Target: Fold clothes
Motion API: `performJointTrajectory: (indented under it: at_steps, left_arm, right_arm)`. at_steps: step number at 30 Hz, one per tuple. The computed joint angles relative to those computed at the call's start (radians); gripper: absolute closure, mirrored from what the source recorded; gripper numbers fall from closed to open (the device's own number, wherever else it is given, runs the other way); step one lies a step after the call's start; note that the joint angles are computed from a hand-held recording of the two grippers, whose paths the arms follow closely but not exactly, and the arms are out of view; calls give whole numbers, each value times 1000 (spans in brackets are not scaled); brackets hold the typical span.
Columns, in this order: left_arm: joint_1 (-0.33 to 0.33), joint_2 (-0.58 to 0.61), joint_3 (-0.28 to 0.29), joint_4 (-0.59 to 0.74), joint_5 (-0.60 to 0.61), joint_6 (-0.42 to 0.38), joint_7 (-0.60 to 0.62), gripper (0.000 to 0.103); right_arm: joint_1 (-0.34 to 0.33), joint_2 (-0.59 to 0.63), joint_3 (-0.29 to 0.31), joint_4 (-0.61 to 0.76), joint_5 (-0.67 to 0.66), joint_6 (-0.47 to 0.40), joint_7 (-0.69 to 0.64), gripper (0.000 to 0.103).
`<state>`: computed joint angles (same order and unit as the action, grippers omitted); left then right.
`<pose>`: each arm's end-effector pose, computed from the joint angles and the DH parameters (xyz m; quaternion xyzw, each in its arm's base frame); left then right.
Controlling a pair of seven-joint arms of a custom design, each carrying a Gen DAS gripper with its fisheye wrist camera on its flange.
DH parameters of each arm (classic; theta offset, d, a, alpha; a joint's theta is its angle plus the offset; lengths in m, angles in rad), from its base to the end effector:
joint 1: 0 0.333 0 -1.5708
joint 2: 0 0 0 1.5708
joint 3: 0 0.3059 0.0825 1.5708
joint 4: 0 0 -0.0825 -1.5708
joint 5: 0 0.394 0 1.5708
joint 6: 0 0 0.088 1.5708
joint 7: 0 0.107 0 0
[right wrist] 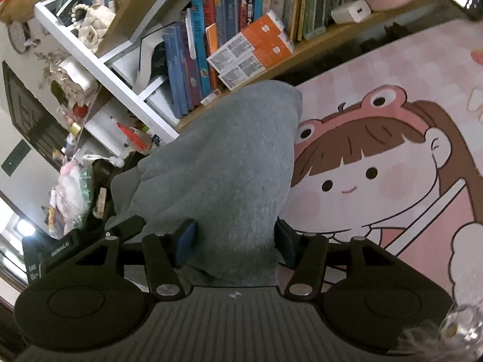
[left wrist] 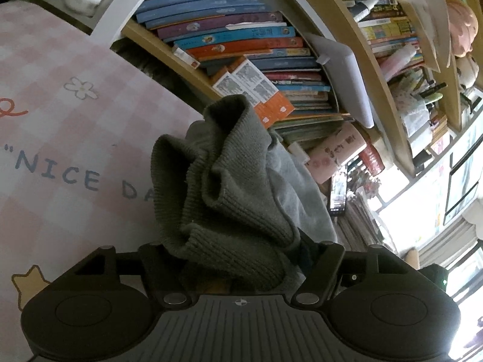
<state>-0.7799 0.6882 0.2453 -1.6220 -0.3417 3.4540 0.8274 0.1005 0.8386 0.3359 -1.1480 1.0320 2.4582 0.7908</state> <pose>0.6298 -0.3782 0.3598 -0.7063 0.4445 -0.5444 0.0844 0.7619 0.2532 0.3589 -0.6938 0.4894 0.1142 0.5158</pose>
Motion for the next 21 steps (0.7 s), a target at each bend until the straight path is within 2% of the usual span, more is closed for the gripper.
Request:
performJointTrajectory:
  at_steps: [1,5,7,9,12,15,21]
  left_arm:
    - [6,3,-7,4,6,5,0,35]
    - [14,13,-18,16,14,20,16,47]
    - [0,13,-7,11,-4,38,32,49]
    - [-7,14,-5,7,-32,69,55,51]
    - [-3,17,-21,6,-71,123,89,53]
    - [-22,25,-9,21,-127,151,152,54]
    - [-5,53,-24,91,-194,147,253,54]
  right_arm:
    - [0,2,1,2,1,-2,0,53]
    - [-1,-3,9,-5,8,10,-32,62]
    - [-17,-15,32,-26,44,19,-85,69]
    - [-31,-27,49,-46,86,25,-142,71]
    - [-44,-62,73,-92,159,52,-284,72]
    - [-37,-90,69,-121,210,74,-384,72]
    - [-1,-60,40,-56,227,81,-422,72]
